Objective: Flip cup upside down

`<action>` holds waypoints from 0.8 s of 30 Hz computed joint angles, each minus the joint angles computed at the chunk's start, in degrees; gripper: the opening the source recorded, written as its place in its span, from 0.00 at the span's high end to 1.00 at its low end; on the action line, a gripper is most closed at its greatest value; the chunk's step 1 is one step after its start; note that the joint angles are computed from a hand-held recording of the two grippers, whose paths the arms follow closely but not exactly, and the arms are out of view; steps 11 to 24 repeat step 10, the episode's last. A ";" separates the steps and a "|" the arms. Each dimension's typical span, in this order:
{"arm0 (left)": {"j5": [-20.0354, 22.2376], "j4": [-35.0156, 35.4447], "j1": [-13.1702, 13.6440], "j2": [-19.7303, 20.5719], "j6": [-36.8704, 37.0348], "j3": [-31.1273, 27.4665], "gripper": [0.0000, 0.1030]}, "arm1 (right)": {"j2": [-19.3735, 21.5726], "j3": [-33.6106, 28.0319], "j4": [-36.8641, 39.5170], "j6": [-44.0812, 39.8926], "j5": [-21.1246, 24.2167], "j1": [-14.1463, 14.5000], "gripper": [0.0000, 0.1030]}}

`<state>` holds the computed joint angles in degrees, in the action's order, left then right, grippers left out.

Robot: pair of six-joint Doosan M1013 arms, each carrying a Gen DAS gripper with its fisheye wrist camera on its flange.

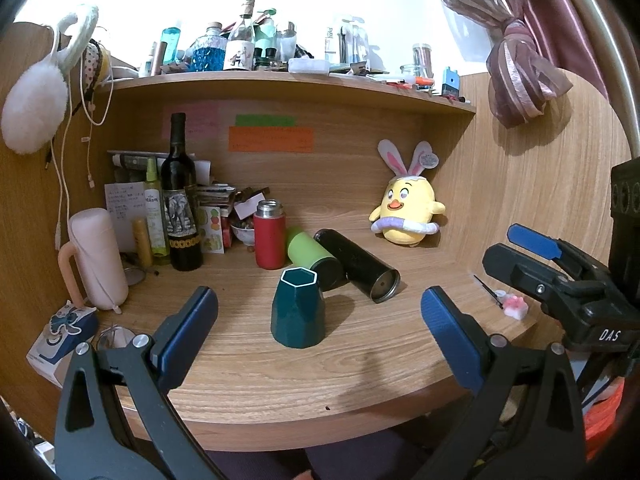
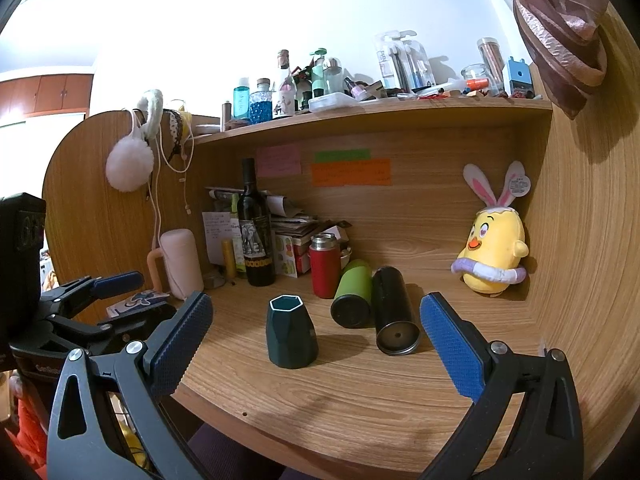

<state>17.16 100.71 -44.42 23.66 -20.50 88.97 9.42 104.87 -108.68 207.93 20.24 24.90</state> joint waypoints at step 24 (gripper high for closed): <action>-0.89 1.18 0.12 0.22 -1.59 0.08 0.00 | 0.06 -0.07 0.25 -0.28 0.06 0.07 0.00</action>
